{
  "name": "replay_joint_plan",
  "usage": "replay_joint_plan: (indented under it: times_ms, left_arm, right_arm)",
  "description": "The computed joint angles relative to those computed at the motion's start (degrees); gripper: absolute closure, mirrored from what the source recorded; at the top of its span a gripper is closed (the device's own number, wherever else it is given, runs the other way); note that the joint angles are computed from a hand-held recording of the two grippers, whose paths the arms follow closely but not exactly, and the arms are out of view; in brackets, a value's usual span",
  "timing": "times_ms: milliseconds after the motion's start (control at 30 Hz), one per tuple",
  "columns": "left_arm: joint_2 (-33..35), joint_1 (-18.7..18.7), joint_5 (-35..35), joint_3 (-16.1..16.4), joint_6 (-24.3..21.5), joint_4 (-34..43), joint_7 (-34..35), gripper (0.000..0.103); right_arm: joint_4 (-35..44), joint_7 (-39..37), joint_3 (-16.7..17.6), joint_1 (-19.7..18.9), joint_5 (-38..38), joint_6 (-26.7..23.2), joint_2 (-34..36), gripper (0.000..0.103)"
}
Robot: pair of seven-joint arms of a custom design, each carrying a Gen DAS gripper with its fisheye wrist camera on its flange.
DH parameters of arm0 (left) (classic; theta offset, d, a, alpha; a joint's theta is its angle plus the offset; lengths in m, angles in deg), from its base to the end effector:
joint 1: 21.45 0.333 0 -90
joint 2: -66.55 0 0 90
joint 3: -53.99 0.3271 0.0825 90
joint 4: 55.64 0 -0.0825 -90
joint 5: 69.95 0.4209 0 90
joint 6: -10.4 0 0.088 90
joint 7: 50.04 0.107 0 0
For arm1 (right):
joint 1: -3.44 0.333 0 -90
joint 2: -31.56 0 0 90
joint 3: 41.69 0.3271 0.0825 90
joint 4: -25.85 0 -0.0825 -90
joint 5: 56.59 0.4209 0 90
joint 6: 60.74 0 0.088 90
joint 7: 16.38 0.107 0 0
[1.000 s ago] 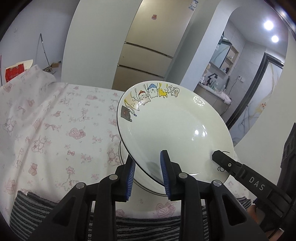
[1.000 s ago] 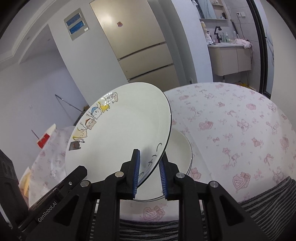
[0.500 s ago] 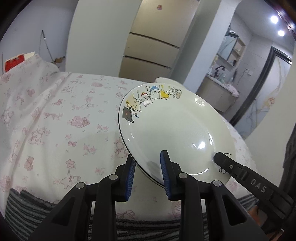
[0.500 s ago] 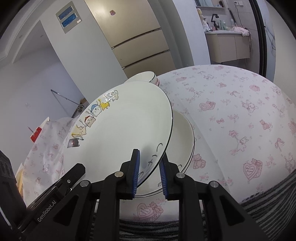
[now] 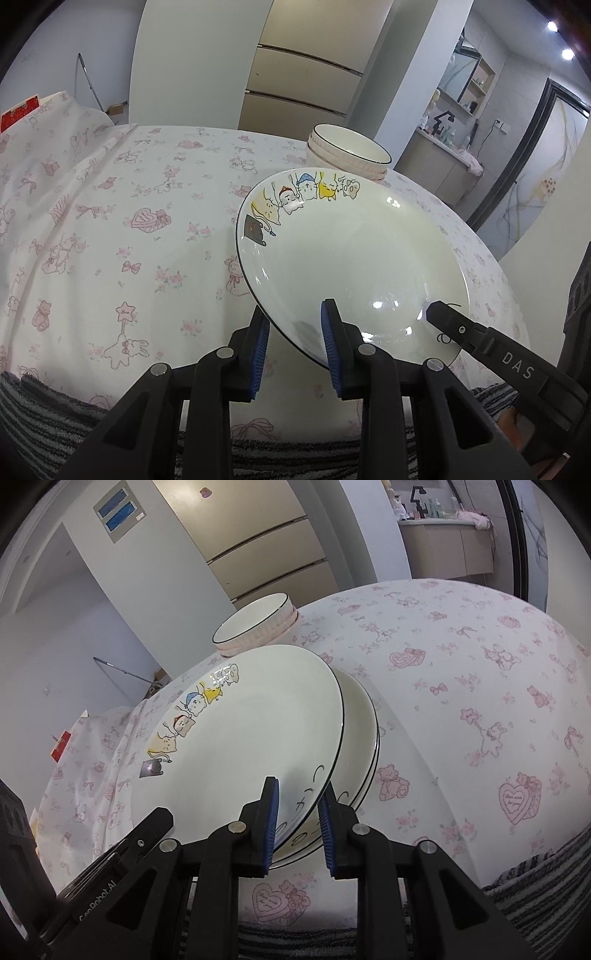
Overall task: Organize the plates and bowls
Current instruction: 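Carry the 'Life' plate with both tools and lower it onto the plate stack, then open both tools to release the plate on the stack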
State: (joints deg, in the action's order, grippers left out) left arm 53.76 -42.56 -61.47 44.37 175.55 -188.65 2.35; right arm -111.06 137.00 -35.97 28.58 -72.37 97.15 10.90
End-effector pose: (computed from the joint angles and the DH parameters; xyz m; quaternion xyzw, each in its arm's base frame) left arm 0.4674 -0.2929 0.5134 -0.6469 0.6591 -0.3599 0.1325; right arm 0.4322 0.2757 0.5318 -0.5356 0.7609 -0.0978 0.3530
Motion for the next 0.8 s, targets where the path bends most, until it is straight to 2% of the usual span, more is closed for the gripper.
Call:
replay_joint_plan:
  times_ms: [300, 467, 633, 800]
  left_arm:
    - [0.2, 0.9, 2.5, -0.9, -1.0, 0.6, -1.4, 0.072]
    - [1.2, 2.3, 7.1, -3.0, -5.7, 3.4, -4.7, 0.072]
    - [2.4, 2.2, 7.9, -3.3, -10.1, 6.4, -4.0, 0.072]
    - [3.6, 2.4, 8.9, -4.0, -12.5, 8.6, -4.0, 0.072]
  right_arm:
    - [0.9, 0.4, 0.8, -0.6, -1.4, -2.2, 0.1, 0.082]
    - [4.2, 0.7, 2.1, -1.0, -3.2, -8.9, 1.2, 0.082]
    - [4.2, -1.2, 0.6, -0.1, -0.5, -9.3, 0.9, 0.08]
    - [4.0, -1.3, 0.3, -0.5, 0.8, -9.0, 0.6, 0.079]
